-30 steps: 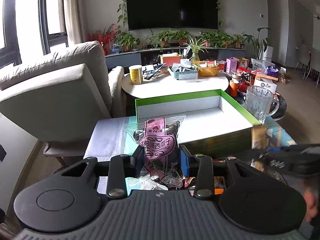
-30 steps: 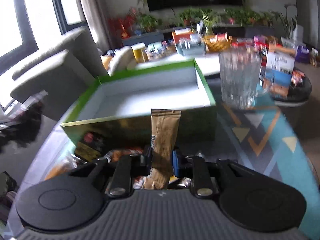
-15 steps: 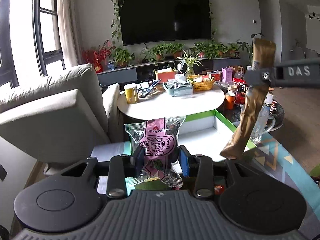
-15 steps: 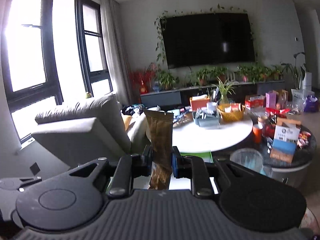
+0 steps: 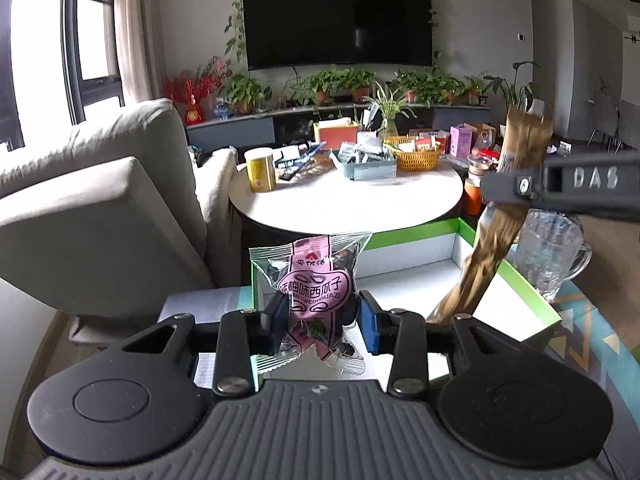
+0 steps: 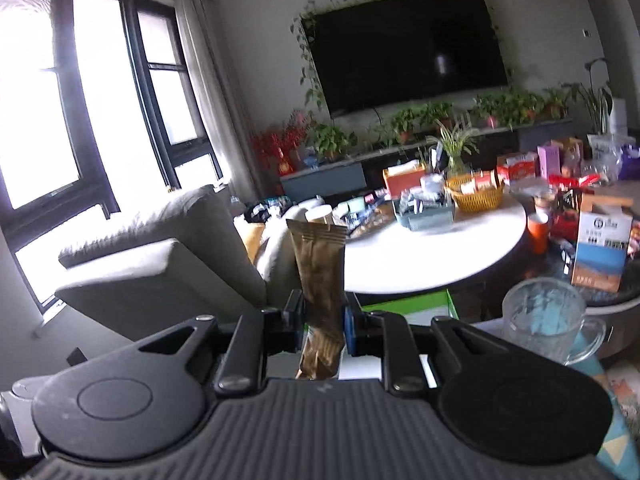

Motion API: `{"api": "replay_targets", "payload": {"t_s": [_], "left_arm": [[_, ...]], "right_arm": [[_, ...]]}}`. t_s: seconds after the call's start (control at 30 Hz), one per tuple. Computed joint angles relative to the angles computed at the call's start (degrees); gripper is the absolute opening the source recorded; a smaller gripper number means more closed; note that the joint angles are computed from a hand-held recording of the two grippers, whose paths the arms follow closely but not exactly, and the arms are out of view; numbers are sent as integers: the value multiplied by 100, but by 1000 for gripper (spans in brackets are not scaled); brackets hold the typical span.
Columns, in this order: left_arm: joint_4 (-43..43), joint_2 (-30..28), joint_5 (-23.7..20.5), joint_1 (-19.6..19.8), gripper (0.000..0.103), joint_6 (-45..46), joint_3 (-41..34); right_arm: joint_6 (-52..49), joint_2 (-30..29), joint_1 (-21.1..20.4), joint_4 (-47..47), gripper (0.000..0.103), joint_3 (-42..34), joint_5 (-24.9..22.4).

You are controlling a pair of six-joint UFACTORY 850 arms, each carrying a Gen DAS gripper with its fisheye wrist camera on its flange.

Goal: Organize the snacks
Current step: 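Lift pink bag with left tool while right tool drops brown packet into green box, then lower pink snack bag into green box and open left tool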

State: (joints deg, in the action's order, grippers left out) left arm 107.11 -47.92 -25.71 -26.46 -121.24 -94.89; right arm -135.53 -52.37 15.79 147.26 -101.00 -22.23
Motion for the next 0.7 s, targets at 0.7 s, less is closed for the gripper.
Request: {"api": "replay_targets", "payload": {"t_s": [0.7], "left_arm": [[-2012, -890, 683, 142, 39, 2339, -1122]], "right_arm": [[4671, -1004, 19, -4254, 25, -1294, 861]]}}
